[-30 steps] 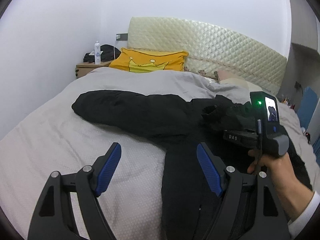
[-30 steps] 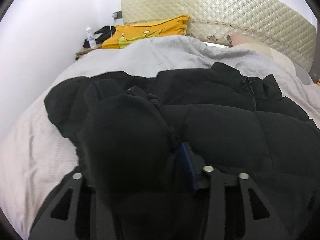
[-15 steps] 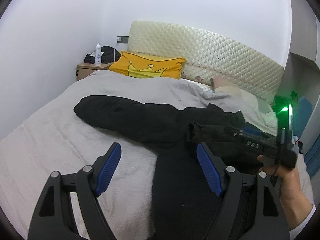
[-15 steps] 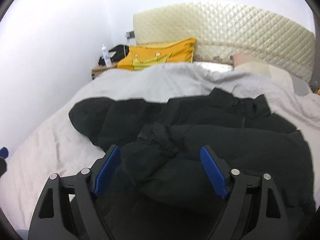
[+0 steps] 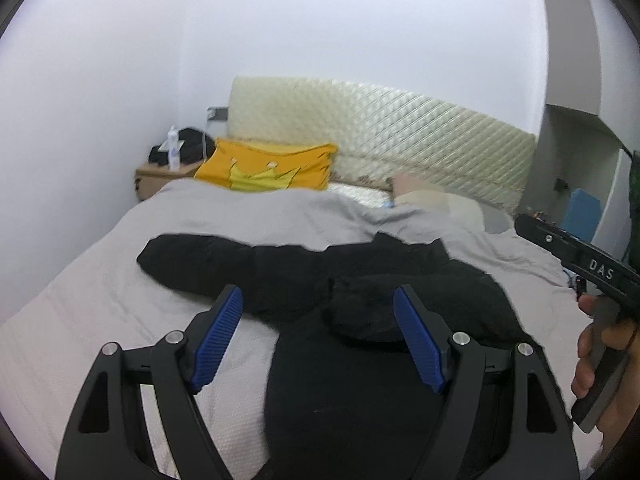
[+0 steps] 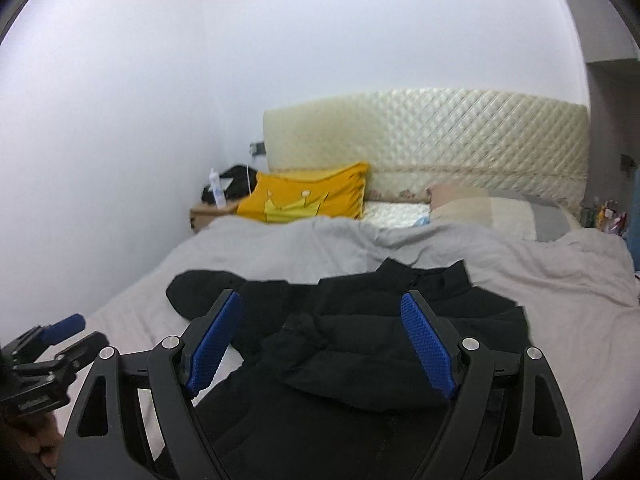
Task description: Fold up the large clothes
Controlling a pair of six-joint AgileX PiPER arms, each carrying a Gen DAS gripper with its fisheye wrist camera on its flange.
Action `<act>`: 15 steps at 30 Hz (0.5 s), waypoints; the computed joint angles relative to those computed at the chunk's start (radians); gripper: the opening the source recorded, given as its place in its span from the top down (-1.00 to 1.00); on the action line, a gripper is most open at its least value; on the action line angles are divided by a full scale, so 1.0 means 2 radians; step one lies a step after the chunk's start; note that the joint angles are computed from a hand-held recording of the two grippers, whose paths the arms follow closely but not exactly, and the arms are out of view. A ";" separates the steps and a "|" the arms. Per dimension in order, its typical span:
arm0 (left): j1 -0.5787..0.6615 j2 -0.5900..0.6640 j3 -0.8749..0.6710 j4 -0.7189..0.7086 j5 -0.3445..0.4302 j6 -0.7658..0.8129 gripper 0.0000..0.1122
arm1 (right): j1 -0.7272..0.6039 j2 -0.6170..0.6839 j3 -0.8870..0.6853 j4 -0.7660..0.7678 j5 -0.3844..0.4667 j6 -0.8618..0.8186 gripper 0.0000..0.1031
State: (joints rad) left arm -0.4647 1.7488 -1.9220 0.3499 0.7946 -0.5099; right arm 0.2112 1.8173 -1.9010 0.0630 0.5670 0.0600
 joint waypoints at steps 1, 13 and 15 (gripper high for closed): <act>-0.005 -0.003 -0.002 0.000 0.001 0.001 -0.39 | -0.001 -0.016 0.018 -0.009 -0.007 0.005 -0.59; -0.066 -0.034 0.017 0.022 -0.009 -0.013 -0.39 | -0.008 -0.212 0.272 -0.188 -0.093 0.202 -0.59; -0.076 -0.042 0.037 0.027 -0.017 -0.026 -0.39 | -0.011 -0.229 0.307 -0.196 -0.109 0.222 -0.59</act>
State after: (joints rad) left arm -0.6172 1.6658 -1.8480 0.4046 0.7600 -0.5616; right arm 0.1893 1.3598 -1.2871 -0.3284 0.3490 0.5046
